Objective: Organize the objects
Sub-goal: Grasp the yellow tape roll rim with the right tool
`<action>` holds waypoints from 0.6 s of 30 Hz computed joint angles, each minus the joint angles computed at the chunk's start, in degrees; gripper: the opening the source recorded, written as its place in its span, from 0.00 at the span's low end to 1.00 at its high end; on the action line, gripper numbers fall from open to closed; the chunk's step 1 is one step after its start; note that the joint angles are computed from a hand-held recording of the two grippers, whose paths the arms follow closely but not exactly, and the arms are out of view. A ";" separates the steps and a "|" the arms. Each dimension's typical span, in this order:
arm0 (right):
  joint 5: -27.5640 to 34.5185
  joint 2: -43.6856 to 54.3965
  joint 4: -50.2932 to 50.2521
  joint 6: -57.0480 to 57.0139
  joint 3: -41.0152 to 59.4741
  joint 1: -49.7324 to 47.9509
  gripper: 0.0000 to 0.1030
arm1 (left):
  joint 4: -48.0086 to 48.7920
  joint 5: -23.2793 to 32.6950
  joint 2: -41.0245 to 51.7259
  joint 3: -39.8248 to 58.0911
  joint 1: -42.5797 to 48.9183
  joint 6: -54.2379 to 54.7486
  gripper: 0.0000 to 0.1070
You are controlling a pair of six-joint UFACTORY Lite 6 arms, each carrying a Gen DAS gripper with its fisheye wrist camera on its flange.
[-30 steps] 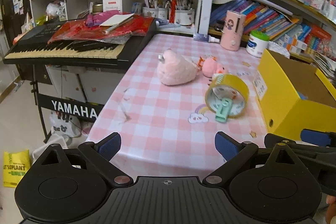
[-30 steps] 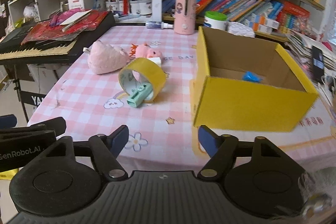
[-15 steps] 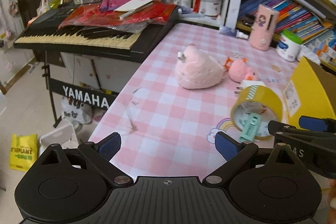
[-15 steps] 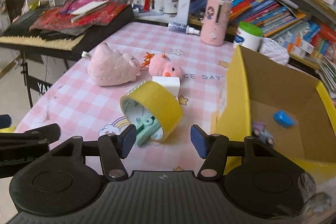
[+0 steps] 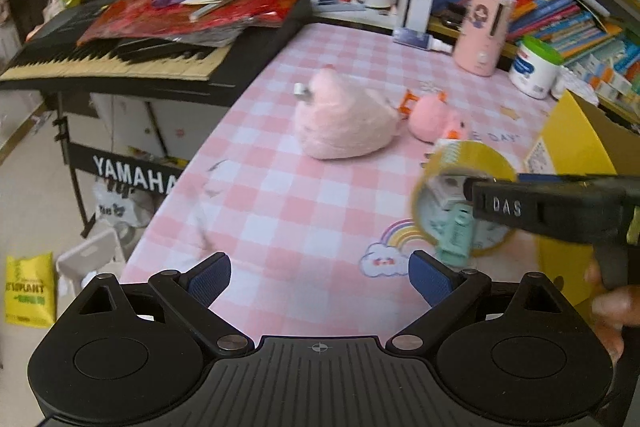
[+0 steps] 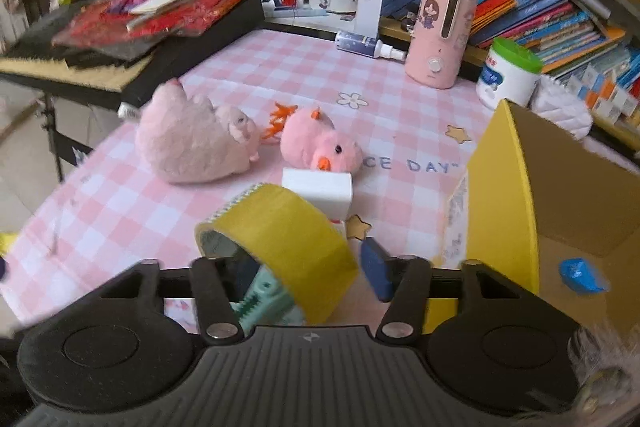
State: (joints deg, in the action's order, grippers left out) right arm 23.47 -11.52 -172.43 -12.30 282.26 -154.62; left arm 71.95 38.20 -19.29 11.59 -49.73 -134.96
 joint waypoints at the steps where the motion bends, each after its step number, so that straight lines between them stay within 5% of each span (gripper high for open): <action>1: 0.77 -0.07 2.90 -2.60 -0.61 -0.80 0.40 | 0.72 -0.24 0.88 0.61 0.18 -0.31 0.90; 5: 7.32 -0.69 16.25 -12.89 -3.76 -5.57 0.30 | 2.71 -1.03 3.58 2.73 0.97 -1.01 0.90; 12: 12.66 -0.43 23.52 -16.60 -5.18 -9.31 0.07 | 4.55 -0.57 4.60 4.39 -0.46 -1.15 0.90; 18: 12.70 2.73 29.87 -19.24 -4.20 -12.87 0.06 | 8.23 -2.27 7.48 6.20 -0.17 -3.19 0.89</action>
State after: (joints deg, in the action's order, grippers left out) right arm 36.17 -8.79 -142.56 -31.54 278.06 -167.50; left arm 80.18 35.93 -11.81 17.79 -49.90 -138.15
